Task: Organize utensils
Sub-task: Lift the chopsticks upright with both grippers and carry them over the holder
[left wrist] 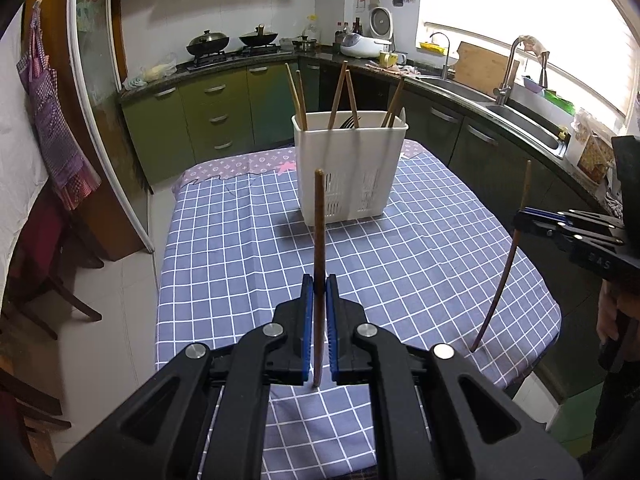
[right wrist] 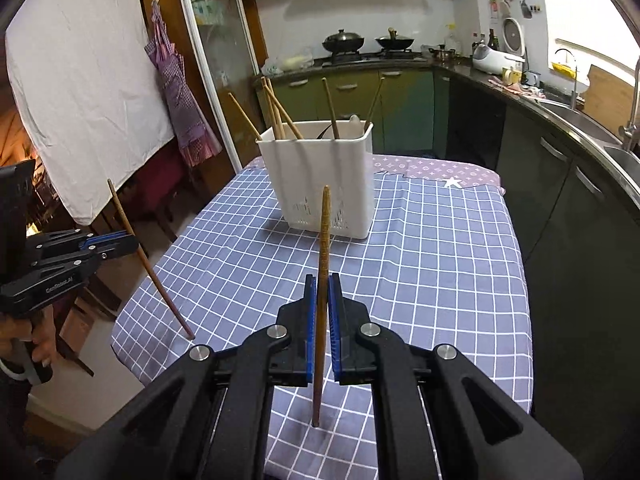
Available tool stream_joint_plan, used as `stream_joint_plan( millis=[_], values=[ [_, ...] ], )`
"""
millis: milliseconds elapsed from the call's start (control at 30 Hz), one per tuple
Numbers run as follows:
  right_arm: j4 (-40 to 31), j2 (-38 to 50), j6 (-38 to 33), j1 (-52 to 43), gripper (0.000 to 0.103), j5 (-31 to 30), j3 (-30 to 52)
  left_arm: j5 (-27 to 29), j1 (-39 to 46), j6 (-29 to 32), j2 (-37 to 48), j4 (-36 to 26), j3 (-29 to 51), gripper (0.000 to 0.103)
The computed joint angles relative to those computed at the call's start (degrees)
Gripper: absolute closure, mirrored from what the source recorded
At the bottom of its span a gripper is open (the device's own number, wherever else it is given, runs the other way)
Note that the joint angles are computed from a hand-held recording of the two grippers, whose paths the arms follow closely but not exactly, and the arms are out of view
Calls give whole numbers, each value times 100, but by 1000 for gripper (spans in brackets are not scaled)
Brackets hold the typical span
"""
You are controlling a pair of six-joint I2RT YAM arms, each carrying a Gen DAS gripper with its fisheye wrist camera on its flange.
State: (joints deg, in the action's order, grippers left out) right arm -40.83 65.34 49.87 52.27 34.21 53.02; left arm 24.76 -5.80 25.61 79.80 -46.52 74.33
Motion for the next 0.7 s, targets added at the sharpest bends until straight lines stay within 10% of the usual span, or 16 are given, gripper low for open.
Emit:
stream_joint_plan(
  millis=[700],
  values=[
    [-102, -7, 112, 281, 96, 439, 79, 97, -28, 4, 164, -220, 259, 97]
  ],
)
